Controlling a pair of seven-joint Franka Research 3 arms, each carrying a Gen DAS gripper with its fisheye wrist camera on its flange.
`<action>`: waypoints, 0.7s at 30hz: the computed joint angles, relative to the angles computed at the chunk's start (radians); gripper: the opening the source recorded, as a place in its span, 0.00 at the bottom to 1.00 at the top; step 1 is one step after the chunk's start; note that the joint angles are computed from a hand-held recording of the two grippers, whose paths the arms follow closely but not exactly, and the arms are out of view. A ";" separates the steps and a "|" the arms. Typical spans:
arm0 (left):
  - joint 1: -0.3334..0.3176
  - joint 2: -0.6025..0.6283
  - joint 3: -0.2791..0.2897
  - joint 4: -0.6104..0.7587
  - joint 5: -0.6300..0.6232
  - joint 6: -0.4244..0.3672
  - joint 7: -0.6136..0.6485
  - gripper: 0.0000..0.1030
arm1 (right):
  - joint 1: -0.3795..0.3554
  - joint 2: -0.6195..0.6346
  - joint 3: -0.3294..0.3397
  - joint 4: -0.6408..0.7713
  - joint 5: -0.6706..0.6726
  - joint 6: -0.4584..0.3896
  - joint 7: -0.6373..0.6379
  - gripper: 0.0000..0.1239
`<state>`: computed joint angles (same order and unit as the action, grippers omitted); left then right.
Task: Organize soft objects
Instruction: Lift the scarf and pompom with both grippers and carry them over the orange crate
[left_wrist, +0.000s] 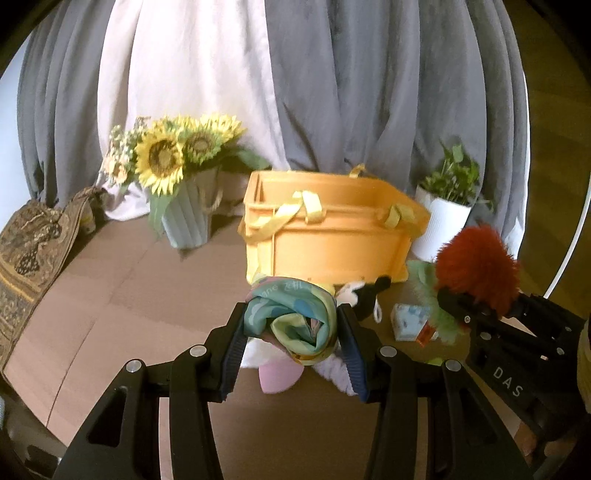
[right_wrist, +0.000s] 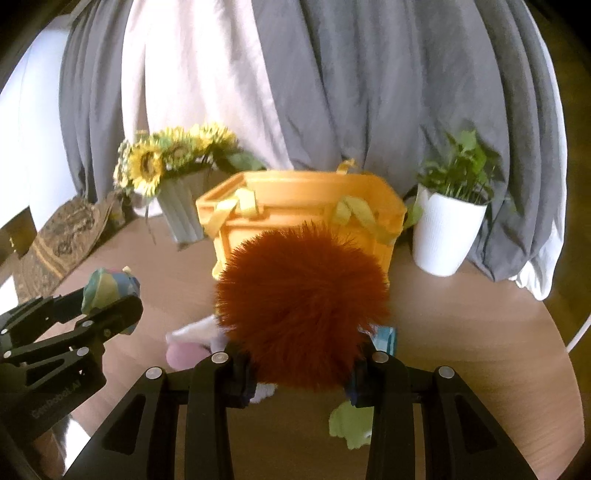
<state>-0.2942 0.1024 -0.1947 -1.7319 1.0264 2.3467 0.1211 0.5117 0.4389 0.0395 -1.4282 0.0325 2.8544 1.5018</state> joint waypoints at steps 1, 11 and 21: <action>0.003 -0.001 0.002 0.003 0.003 0.009 0.002 0.46 | 0.007 0.003 -0.008 0.010 -0.006 0.004 0.013 0.30; 0.029 -0.001 0.021 0.046 0.070 0.088 0.032 0.46 | 0.059 0.047 -0.069 0.113 -0.070 0.032 0.121 0.30; 0.053 0.031 0.048 0.114 0.121 0.173 0.064 0.46 | 0.088 0.124 -0.116 0.267 -0.133 0.020 0.216 0.30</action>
<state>-0.2415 0.1336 -0.1472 -1.6179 1.1473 2.5199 0.1856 0.5997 0.5630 -0.0765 -1.1614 -0.1007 2.8746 1.7178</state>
